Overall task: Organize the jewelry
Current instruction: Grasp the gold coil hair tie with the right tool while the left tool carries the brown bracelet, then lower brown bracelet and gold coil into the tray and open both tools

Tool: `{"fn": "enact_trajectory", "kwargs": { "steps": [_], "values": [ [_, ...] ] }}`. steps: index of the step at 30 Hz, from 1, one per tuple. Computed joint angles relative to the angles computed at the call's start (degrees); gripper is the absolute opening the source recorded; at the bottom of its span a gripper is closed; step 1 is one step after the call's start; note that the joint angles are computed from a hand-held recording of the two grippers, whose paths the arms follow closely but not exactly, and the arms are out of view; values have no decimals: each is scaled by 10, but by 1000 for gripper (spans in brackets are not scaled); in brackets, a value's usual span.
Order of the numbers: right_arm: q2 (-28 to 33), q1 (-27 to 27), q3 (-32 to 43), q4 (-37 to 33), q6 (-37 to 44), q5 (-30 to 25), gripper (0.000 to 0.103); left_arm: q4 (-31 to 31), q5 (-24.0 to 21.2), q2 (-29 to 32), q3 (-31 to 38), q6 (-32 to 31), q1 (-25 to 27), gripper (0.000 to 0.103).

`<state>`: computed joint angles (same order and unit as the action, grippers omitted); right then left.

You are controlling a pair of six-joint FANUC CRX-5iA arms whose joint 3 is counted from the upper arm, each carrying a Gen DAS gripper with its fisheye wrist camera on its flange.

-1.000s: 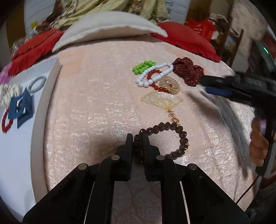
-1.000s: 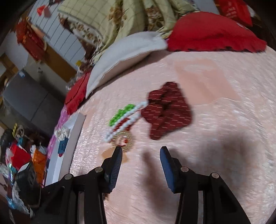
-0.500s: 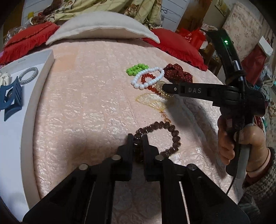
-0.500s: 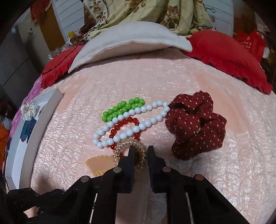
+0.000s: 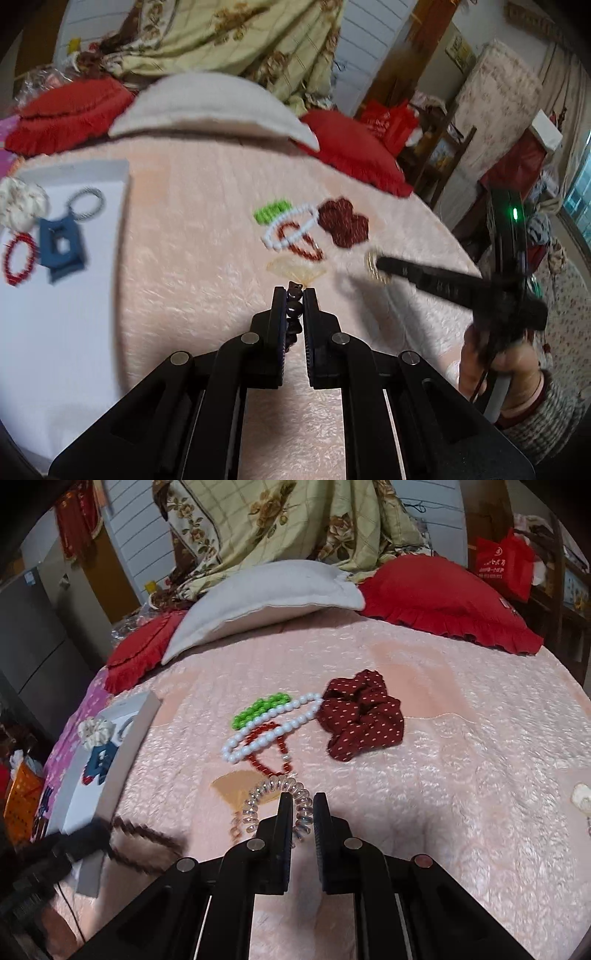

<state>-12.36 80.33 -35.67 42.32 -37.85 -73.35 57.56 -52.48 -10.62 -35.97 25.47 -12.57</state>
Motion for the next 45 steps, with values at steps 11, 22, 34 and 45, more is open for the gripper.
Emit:
{"fn": "enact_trajectory", "kwargs": {
  "steps": [11,22,34,45],
  "values": [
    [105,-40,123,24,130,72,10,-78,54,9,48,87,111,7],
    [271,-114,328,-36,348,164,10,-178,51,102,110,257,208,7],
    [431,-164,527,-149,515,117,10,-243,100,133,144,344,198,7],
    [495,-192,614,-154,557,69,10,-180,81,148,142,310,206,19]
  ]
}}
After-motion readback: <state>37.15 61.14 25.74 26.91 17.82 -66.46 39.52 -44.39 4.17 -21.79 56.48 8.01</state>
